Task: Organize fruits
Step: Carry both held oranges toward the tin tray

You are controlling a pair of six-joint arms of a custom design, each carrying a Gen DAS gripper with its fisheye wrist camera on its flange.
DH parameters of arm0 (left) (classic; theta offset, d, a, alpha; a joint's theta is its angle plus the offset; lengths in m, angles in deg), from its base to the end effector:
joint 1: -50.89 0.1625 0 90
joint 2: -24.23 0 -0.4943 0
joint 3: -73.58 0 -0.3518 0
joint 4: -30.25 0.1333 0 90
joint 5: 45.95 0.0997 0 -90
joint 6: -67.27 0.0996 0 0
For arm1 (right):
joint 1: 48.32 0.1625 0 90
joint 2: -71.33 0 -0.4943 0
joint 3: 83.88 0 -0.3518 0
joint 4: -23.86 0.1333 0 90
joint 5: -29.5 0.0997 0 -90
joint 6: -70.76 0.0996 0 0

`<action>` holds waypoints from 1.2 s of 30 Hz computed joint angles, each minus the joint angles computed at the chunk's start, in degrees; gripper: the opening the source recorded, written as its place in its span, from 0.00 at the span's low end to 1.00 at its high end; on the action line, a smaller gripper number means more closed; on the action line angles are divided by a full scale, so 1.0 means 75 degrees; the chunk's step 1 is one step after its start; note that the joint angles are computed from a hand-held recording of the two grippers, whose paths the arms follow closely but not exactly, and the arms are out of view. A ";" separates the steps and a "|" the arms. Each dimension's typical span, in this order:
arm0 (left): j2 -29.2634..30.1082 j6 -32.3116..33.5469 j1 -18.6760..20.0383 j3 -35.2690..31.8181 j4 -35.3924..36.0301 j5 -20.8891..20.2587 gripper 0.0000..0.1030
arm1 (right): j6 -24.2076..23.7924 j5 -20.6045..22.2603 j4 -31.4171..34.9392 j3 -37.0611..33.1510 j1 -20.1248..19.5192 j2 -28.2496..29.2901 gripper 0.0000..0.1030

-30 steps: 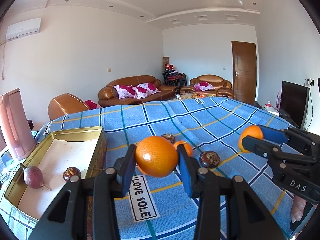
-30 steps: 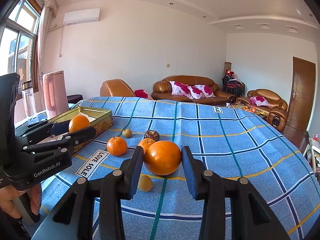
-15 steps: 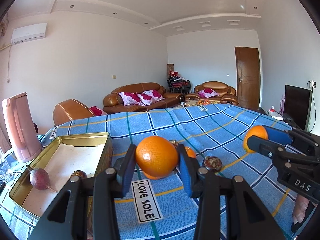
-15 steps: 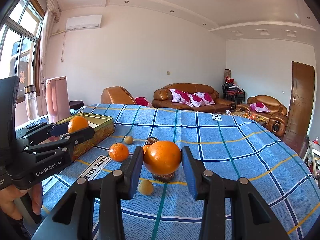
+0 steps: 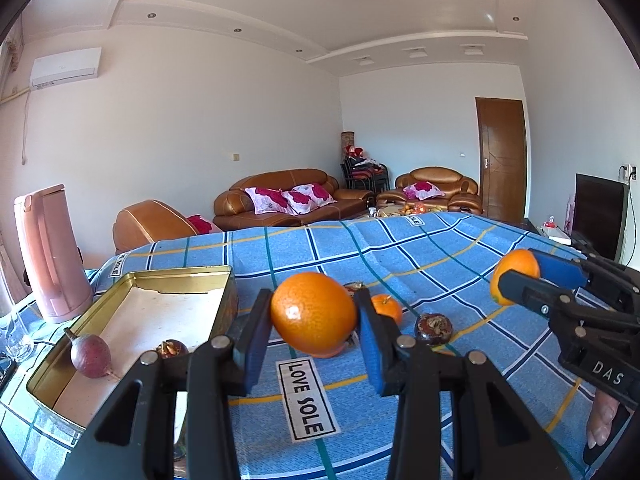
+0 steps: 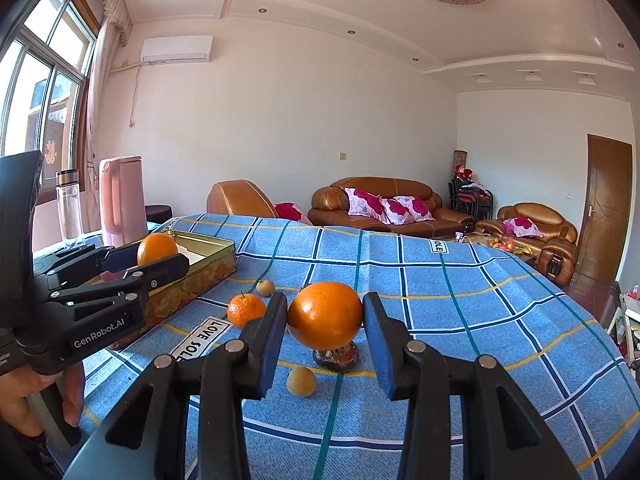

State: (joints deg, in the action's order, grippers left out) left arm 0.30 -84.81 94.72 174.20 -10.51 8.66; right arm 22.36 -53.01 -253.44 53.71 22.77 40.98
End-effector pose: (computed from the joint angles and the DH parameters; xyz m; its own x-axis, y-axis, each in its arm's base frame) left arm -0.2573 -0.5118 -0.1077 -0.5996 0.4230 -0.6794 0.7968 0.2358 -0.5564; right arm -0.0032 -0.4606 0.1574 -0.6922 0.0106 0.7216 -0.6954 0.2579 -0.6708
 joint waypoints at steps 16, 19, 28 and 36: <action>-0.0112 0.0135 0.0113 0.0056 -0.0084 -0.0169 0.41 | -0.0198 -0.0148 0.0417 -0.0234 0.0284 0.0078 0.40; -0.0146 0.0179 0.0139 0.0095 -0.0129 -0.0188 0.41 | -0.0219 -0.0167 0.0536 -0.0294 0.0345 0.0082 0.40; -0.0406 0.0167 0.0403 0.0212 -0.0237 -0.0477 0.41 | -0.0266 -0.0340 0.1019 -0.0608 0.0621 0.0153 0.40; -0.0692 0.0070 0.0686 0.0299 -0.0179 -0.0751 0.41 | -0.0406 -0.0486 0.1601 -0.1041 0.1013 0.0330 0.40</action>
State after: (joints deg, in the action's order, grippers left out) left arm -4.89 -84.28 99.87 176.44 -11.85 3.03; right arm 19.32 -56.66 -241.43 45.90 30.36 43.45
